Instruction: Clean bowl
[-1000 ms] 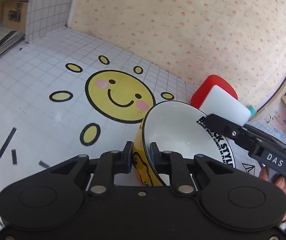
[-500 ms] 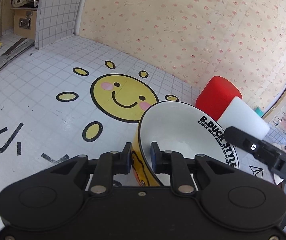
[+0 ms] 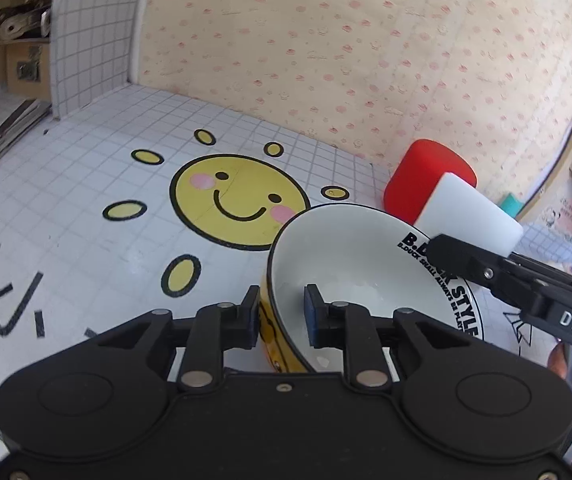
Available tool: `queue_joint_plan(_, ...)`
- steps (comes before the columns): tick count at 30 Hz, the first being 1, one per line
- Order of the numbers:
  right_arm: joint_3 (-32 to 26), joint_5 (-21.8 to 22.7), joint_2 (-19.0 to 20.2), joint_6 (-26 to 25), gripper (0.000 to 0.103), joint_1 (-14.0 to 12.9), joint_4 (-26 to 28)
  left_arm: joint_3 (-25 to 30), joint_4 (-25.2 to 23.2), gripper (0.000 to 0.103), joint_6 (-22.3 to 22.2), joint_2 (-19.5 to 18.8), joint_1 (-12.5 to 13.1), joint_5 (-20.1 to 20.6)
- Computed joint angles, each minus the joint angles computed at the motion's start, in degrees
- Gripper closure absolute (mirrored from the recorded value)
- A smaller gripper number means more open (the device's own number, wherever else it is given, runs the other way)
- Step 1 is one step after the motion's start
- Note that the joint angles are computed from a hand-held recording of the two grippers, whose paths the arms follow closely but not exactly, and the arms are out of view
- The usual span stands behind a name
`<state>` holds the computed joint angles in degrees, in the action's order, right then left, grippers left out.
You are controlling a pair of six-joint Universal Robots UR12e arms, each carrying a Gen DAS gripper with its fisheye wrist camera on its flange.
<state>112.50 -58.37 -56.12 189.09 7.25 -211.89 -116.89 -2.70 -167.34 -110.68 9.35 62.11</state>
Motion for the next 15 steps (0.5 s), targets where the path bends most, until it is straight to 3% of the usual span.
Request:
queue_joint_plan(4, -0.6, 0.1, 0.4, 0.1, 0.076, 0.1, 0.3, 0.6, 1.5, 0.077, 3.8, -0.4, -0.4, 0.4)
queue_joint_plan(6, -0.8, 0.1, 0.5, -0.1, 0.076, 0.1, 0.4, 1.2, 2.1, 0.062, 7.2, -0.8, -0.7, 0.7)
queue_joint_plan(11, -0.9, 0.9, 0.7, 0.4, 0.076, 0.0, 0.3, 2.6, 1.1, 0.048, 13.5, -1.6, -1.1, 0.0)
queue_joint_plan(13, -1.1, 0.9, 0.8, 0.5, 0.076, 0.0, 0.3, 3.2, -1.2, 0.049, 14.5, -1.9, -0.8, -1.7)
queue_joint_plan(15, -1.2, 1.0, 0.8, 0.7, 0.076, -0.1, 0.4, 3.4, -3.8, 0.066, 13.0, -1.8, -0.1, -4.2)
